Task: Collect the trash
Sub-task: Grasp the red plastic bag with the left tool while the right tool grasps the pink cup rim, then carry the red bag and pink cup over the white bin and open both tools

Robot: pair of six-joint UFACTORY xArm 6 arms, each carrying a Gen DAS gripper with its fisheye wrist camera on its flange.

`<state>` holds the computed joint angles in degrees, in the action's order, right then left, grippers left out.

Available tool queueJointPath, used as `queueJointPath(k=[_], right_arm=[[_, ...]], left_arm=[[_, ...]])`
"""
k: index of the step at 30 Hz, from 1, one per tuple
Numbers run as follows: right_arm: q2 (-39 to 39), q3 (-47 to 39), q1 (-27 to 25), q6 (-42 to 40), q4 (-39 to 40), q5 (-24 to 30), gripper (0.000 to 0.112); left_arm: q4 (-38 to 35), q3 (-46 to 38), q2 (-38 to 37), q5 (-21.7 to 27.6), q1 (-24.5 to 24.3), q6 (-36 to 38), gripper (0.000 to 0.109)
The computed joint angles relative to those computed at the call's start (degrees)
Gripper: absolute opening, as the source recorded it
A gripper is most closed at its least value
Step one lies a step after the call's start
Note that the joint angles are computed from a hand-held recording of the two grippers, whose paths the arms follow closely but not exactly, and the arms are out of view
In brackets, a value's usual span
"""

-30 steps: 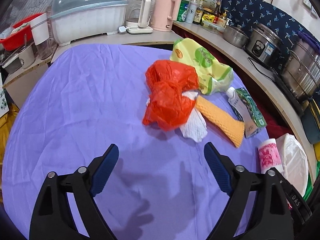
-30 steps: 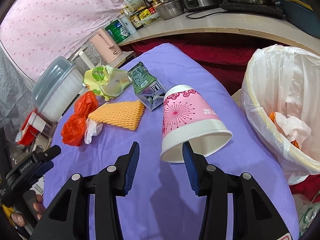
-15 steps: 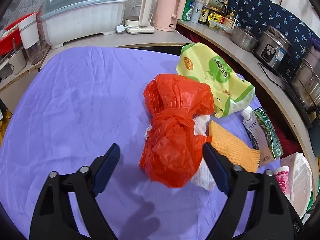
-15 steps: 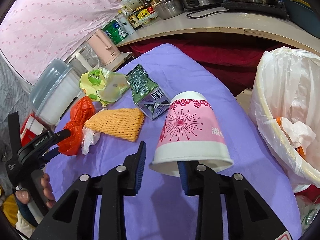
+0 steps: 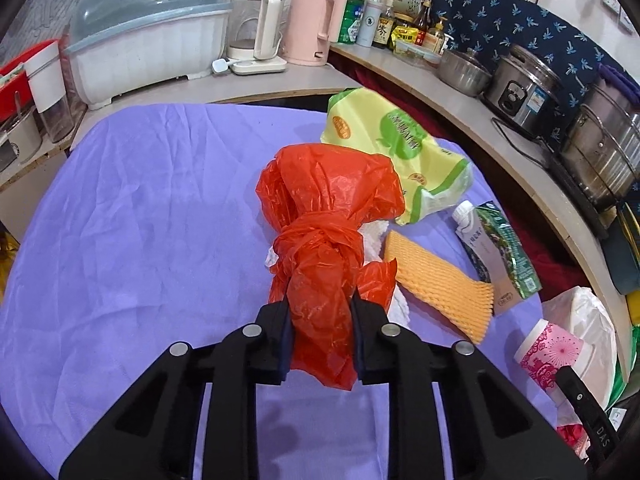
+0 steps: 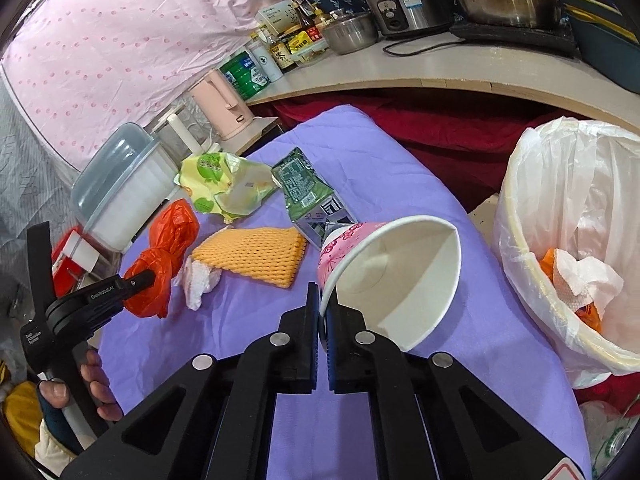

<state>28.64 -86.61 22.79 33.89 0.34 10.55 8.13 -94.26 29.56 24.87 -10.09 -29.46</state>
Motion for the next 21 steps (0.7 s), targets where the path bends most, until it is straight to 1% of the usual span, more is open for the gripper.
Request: queueJointPath(k=[7, 12, 16, 19, 20, 21], right_arm=[[-6.2, 7.3, 0.3, 0.7, -1.2, -3.6, 0.004], [-11.6, 13.3, -0.5, 7.2, -8.1, -6.2, 0.004], [-16.5, 18.4, -2.1, 15.8, -17.2, -8.2, 0.004], [-20.3, 22.0, -3.9, 24.0, -26.0, -9.1, 0.004], [-22.2, 23.7, -4.8, 28.3, -30.6, -9.3, 0.004], [-23.5, 24.8, -5.5, 31.1, -33.6, -9.4, 0.004]], left_arm=[[1.0, 9.3, -9.1, -3.9, -1.1, -1.6, 0.021], [0.7, 13.6, -14.0, -5.0, -3.1, -0.7, 0.021], [0.0, 16.7, -17.3, -6.0, -6.0, 0.5, 0.021], [-0.9, 17.6, -18.6, -6.2, -8.3, 1.8, 0.021], [-1.0, 17.7, -18.7, -6.3, -8.9, 2.0, 0.021], [-1.4, 17.8, -19.0, -6.3, -10.0, 2.6, 0.021]])
